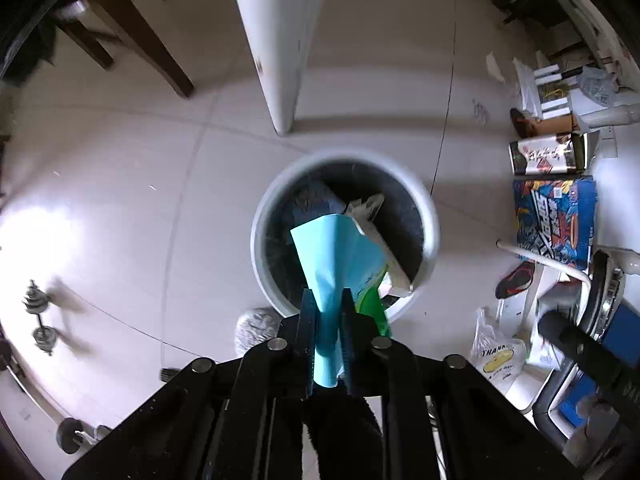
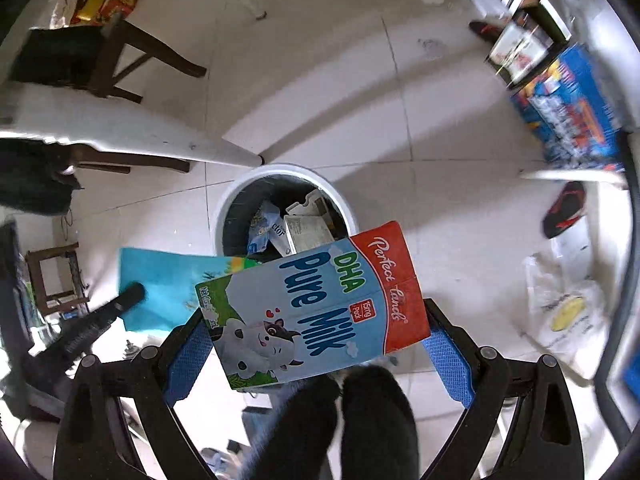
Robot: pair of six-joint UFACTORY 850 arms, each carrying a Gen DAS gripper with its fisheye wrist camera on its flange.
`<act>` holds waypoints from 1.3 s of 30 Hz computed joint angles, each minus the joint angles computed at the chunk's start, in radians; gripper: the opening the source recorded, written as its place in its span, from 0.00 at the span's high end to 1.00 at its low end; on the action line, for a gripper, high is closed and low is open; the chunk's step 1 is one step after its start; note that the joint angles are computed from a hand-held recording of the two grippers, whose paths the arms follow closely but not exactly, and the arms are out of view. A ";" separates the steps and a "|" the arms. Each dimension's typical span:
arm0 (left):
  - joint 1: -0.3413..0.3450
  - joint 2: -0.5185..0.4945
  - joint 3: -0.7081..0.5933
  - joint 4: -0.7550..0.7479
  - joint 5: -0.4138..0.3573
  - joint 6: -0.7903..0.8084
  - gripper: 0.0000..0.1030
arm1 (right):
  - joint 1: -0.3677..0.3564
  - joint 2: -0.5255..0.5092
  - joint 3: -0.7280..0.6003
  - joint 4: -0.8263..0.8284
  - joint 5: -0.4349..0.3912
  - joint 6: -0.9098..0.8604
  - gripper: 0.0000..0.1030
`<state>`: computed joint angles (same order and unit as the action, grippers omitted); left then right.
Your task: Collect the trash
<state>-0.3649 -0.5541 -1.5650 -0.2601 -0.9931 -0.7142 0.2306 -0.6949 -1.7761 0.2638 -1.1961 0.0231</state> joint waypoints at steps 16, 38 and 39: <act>0.018 0.064 0.102 0.094 0.023 0.016 0.00 | -0.003 -0.158 0.031 0.211 0.061 -0.007 0.00; -0.091 0.113 -0.438 0.226 -0.528 -0.059 0.00 | 0.084 0.232 -0.087 -0.201 -0.213 0.070 0.00; -0.093 0.104 -0.479 0.225 -0.554 -0.058 0.00 | 0.081 0.237 -0.116 -0.196 -0.243 0.068 0.00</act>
<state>-0.4580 -0.4497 -2.0443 -0.0353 -1.5468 -0.7718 0.3119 -0.4580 -1.8916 0.0675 -1.4387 0.0910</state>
